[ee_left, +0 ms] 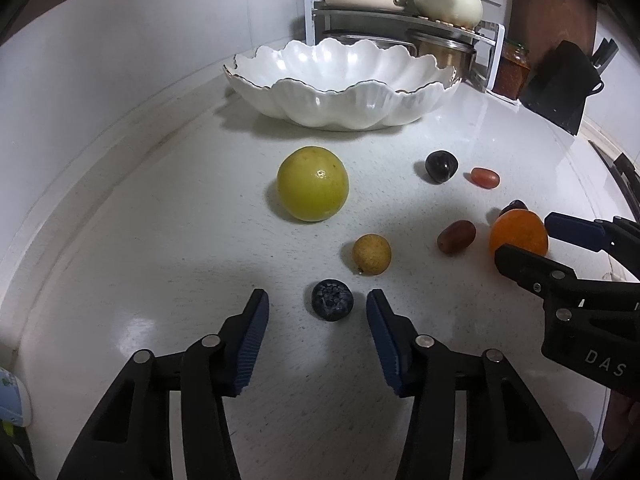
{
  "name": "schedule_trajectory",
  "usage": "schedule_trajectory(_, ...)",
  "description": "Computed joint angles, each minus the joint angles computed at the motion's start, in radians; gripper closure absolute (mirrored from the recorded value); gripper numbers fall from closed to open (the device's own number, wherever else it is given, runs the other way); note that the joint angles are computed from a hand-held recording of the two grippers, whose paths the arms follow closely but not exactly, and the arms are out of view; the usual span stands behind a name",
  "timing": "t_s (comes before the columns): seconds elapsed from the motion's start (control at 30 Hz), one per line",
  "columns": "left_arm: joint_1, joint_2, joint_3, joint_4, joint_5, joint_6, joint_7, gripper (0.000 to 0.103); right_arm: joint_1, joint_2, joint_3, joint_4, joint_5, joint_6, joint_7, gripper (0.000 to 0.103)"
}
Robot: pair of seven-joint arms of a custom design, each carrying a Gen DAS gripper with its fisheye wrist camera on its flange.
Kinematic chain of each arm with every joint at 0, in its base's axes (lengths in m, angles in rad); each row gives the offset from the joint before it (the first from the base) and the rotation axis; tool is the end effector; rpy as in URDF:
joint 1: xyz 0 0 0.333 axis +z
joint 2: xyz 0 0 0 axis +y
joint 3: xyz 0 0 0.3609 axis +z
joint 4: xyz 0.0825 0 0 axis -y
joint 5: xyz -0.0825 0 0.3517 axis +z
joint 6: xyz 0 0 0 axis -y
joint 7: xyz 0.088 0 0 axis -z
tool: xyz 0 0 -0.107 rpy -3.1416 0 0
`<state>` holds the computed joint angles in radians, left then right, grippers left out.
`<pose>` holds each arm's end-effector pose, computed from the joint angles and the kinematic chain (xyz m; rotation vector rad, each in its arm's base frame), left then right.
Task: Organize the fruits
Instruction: 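Close left tool on another blueberry while right tool closes on the orange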
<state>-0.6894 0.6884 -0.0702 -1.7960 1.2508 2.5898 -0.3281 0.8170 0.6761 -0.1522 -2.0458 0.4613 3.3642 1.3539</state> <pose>0.4718 -0.4647 0.2279 -1.9130 1.7447 -0.5659 0.5221 0.3633 0.2463 -2.1777 1.3479 -0.4969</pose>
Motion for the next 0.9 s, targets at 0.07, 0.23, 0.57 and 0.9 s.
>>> schedule_trajectory(0.07,0.003,0.005,-0.001,0.005,-0.004,0.005,0.004,0.059,0.002,0.004,-0.003,0.005,0.001,-0.005,0.001,0.037)
schedule_trajectory(0.23,0.002,0.014,0.006,0.017,-0.006,0.017,0.003,0.064,-0.006,0.009,0.003,0.013,-0.005,-0.015,0.007,0.038)
schedule_trajectory(0.57,-0.013,0.026,0.016,0.038,0.002,0.021,0.001,0.076,-0.056,0.021,0.041,0.03,-0.044,-0.055,0.045,0.049)
schedule_trajectory(0.9,-0.017,0.027,0.017,0.038,0.002,0.014,-0.019,0.081,-0.112,0.018,0.096,0.028,-0.084,-0.053,0.064,0.059)
